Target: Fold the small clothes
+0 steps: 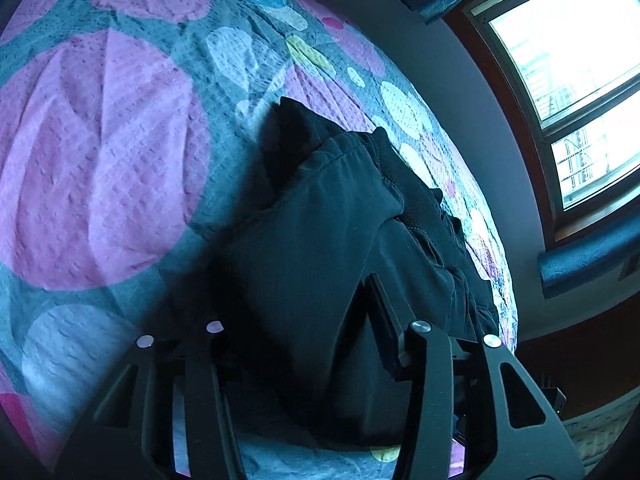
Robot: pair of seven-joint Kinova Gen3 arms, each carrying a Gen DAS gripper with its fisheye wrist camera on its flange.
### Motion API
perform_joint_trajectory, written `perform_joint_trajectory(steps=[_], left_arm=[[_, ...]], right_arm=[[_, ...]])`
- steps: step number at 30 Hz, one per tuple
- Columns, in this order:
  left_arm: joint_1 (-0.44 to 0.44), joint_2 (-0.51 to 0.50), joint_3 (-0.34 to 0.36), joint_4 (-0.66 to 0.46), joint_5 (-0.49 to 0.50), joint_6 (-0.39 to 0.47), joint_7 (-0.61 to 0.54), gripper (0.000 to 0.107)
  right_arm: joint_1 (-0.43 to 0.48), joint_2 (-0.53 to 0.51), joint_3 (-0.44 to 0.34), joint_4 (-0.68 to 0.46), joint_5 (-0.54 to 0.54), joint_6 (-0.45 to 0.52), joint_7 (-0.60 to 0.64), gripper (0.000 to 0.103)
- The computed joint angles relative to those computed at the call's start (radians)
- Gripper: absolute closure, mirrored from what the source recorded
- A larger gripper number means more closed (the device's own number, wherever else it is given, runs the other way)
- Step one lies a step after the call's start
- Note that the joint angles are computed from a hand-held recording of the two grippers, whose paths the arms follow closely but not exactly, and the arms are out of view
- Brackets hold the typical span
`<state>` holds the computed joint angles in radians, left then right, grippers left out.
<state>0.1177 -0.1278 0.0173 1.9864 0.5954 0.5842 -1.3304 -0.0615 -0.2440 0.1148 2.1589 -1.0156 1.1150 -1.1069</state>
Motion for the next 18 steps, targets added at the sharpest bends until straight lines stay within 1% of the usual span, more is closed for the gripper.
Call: perform_joint_trajectory(steps=[1,3,4,6,8,10,11,12,13,15,18], left_arm=[[-0.001,0.002,0.007,-0.006,-0.013,-0.002,0.015,0.068],[-0.010,0.009,0.036,-0.023,-0.069,-0.002,0.076,0.072],[-0.003,0.007,0.035,-0.025,-0.085,-0.006,0.090,0.073],[0.002,0.000,0.031,-0.025,-0.094,-0.006,0.088,0.075],[0.007,-0.004,0.025,-0.022,-0.099,-0.003,0.083,0.076],[0.011,-0.005,0.012,-0.013,-0.078,-0.004,0.065,0.076],[0.013,-0.004,0.006,-0.010,-0.065,-0.004,0.054,0.076],[0.014,-0.002,-0.001,-0.006,-0.049,-0.002,0.039,0.076],[0.012,-0.001,0.002,-0.005,-0.049,-0.003,0.040,0.076],[0.006,0.002,0.014,-0.007,-0.069,-0.011,0.067,0.075],[0.004,0.009,0.020,-0.011,-0.073,-0.027,0.094,0.074]], right_arm=[[0.000,-0.002,0.002,0.003,-0.003,0.000,0.003,0.041],[0.005,0.001,0.019,-0.002,-0.005,0.024,0.015,0.041],[0.012,-0.005,0.033,-0.007,-0.005,0.047,0.011,0.041],[0.041,-0.036,0.038,-0.016,0.001,0.072,-0.020,0.041],[0.034,-0.066,0.054,-0.017,0.001,0.085,-0.010,0.041],[0.013,-0.050,0.043,-0.028,0.016,0.114,-0.017,0.041],[0.017,-0.039,0.013,-0.029,0.039,0.107,-0.034,0.041],[0.011,-0.037,0.001,-0.017,0.047,0.083,-0.036,0.042],[0.006,-0.036,0.007,0.003,0.038,0.067,-0.029,0.042],[0.011,-0.025,0.031,0.026,0.005,0.073,-0.014,0.044],[0.019,-0.036,0.021,0.022,0.014,0.072,-0.021,0.043]])
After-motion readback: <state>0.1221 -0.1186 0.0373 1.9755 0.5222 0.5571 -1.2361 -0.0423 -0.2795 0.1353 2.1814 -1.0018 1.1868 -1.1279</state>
